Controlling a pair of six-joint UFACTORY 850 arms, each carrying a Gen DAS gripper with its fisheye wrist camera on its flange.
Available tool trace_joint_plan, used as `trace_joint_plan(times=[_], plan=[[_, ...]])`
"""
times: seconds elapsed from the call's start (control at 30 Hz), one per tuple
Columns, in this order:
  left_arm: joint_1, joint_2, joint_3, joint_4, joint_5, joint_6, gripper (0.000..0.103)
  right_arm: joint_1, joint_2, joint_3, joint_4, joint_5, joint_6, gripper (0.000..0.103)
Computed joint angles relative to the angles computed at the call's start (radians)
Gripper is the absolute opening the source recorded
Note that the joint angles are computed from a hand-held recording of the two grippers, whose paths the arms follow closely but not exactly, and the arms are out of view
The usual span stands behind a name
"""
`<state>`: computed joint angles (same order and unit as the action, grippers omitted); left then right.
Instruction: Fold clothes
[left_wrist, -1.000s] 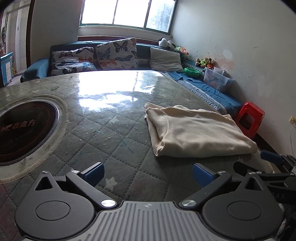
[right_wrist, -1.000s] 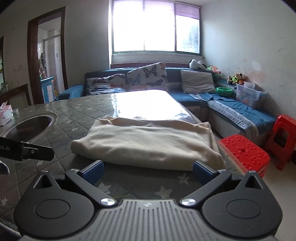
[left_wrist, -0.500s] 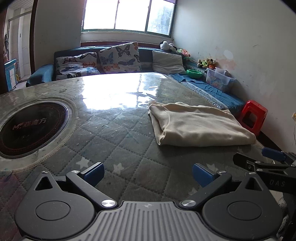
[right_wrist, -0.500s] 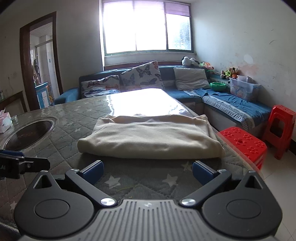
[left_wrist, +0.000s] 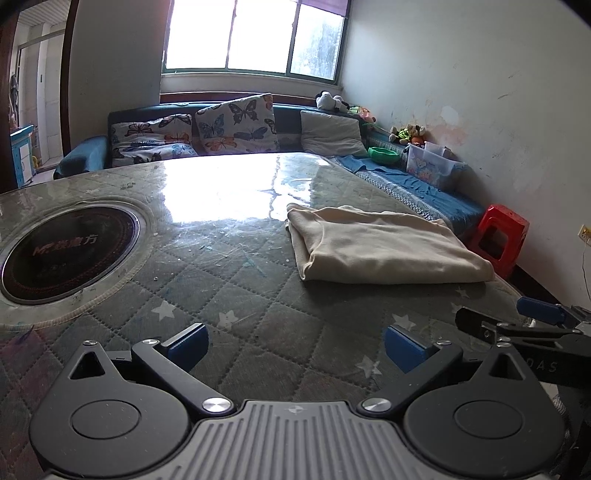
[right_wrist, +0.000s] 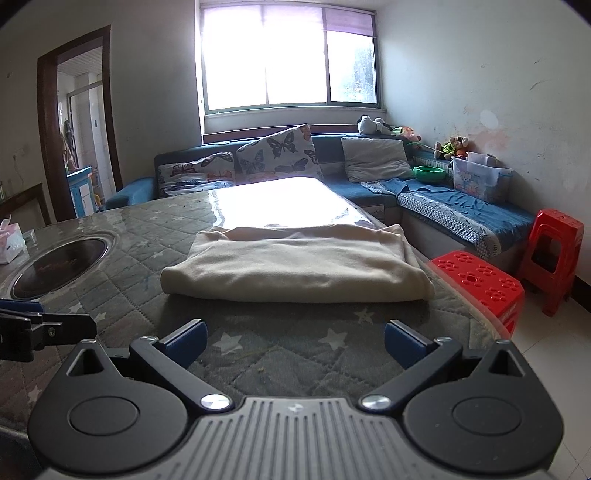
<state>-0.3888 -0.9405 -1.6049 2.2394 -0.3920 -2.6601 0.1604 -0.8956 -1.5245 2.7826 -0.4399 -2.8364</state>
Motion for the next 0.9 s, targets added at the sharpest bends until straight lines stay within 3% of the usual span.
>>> trace_joint_plan(times=[0.6,0.9], plan=[[-0.027,0.049,0.097,0.049,-0.089,-0.091,0.103,0.013,0.042,0.082,0.019,-0.057,-0.053,0.103],[-0.025,0.041,0.078,0.059,-0.072,-0.085,0.103,0.014,0.045,0.081,0.024,-0.051,-0.067,0.103]])
